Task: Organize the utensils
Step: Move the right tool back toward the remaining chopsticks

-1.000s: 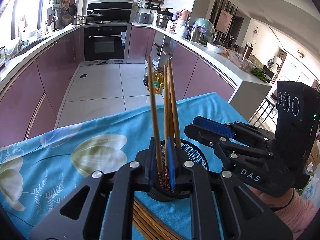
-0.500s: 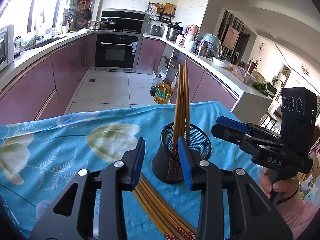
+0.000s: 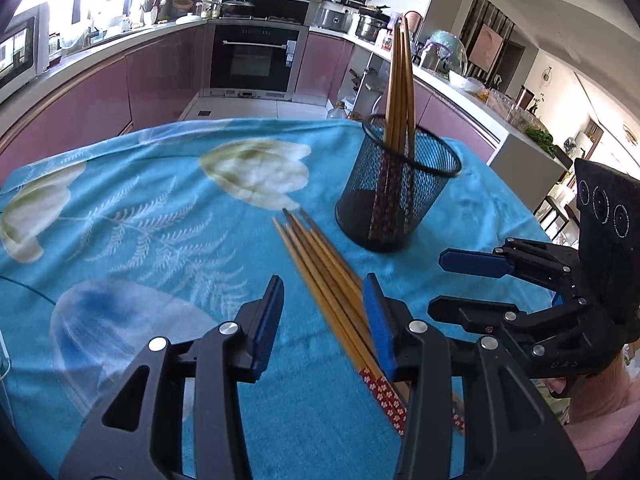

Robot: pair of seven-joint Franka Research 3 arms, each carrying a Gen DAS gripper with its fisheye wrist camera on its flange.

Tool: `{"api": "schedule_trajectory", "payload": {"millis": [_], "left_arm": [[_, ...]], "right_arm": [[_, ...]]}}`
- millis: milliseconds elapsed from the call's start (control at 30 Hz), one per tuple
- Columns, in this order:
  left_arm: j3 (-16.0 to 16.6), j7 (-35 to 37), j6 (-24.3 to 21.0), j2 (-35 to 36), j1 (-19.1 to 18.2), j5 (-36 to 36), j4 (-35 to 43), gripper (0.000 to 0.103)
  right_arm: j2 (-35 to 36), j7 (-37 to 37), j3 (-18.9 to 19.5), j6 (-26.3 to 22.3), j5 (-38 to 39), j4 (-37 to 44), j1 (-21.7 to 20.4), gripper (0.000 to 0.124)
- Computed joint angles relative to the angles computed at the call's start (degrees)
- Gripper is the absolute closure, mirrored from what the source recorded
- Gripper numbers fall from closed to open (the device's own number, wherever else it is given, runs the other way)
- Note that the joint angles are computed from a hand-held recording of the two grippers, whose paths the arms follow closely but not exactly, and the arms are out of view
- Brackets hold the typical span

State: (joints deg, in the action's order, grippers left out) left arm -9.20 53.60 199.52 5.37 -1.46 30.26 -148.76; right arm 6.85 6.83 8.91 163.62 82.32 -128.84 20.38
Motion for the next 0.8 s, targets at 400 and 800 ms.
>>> {"api": "schedule_trajectory", "payload": {"millis": [400,800], "left_arm": [[1.0,8.2,-1.9,1.1,-5.1,-10.8,-2.2,0.062],[3.8,19.1,-3.0,1.4,-12.5,-24.8,-2.3,0.062]], "right_arm": [[2.0,6.0,1.5,3.7,-4.2,-0.8,0.6,0.080],[2.6,4.3,2.3,6.6,-3.6,-1.2,0.8,0.080]]}}
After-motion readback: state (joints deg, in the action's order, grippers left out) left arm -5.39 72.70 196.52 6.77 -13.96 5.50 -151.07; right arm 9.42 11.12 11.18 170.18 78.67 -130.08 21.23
